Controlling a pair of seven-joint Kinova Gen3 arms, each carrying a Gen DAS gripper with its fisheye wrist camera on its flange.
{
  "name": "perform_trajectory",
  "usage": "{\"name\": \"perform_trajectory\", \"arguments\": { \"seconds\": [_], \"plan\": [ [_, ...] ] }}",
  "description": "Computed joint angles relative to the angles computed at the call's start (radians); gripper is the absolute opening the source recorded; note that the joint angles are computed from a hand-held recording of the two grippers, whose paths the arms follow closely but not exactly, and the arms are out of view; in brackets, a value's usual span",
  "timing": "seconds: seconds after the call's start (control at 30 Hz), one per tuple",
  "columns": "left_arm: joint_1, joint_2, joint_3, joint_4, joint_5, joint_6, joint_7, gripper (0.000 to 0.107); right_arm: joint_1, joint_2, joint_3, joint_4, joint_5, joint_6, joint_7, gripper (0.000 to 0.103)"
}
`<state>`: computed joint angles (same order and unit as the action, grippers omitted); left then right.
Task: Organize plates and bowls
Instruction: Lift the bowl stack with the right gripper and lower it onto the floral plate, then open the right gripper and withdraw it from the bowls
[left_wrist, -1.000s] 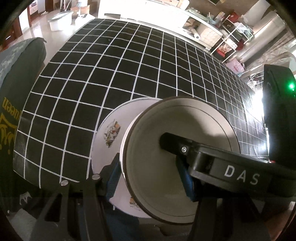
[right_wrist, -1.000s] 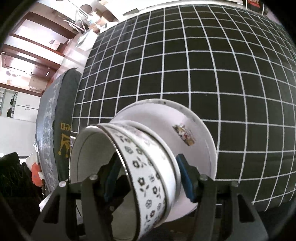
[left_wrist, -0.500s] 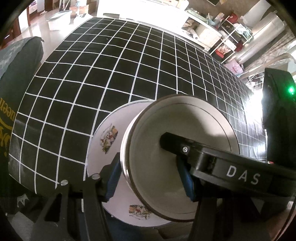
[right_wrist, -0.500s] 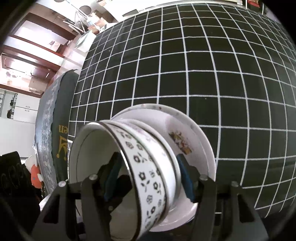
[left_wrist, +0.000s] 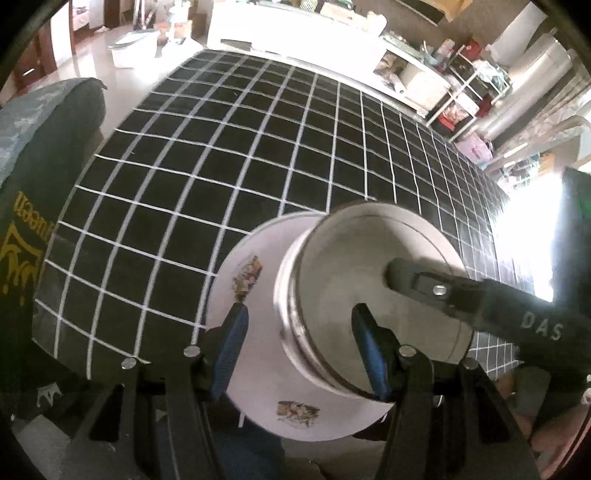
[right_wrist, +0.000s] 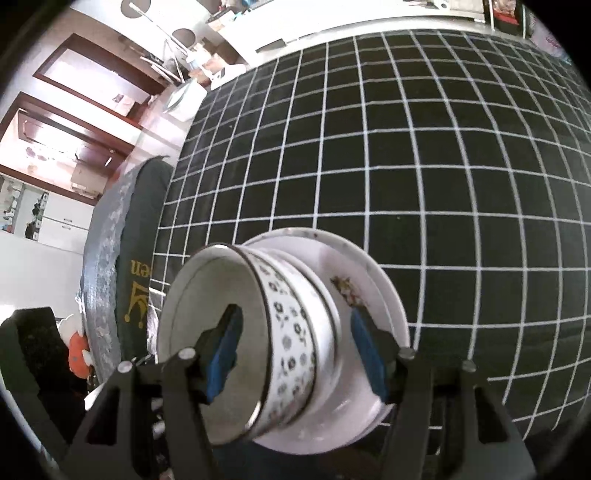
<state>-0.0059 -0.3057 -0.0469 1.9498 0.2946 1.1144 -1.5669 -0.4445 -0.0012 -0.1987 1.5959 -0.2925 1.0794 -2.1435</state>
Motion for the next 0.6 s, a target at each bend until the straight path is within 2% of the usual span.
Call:
{"name": "perform_trajectory", "arguments": {
  "seconds": [0.3, 0.37, 0.5, 0.6],
  "plan": [
    [-0.008, -0.143, 0.041, -0.028, -0.094, 0.025, 0.105, 0.055, 0.001, -0.12, -0.025, 0.005, 0.115, 0.014, -0.066, 0.065],
    [-0.005, -0.176, 0.068, -0.036, -0.118, 0.028, 0.13, 0.055, 0.001, -0.143, -0.038, 0.006, 0.139, 0.023, -0.086, 0.065],
    [-0.016, -0.28, 0.167, -0.046, -0.2, 0.012, 0.207, 0.055, 0.0, -0.198, -0.081, 0.0, 0.209, 0.052, -0.121, 0.065],
    [-0.005, -0.343, 0.198, -0.044, -0.222, -0.012, 0.236, 0.055, 0.003, -0.24, -0.143, -0.013, 0.31, 0.087, -0.161, 0.065]
  ]
}}
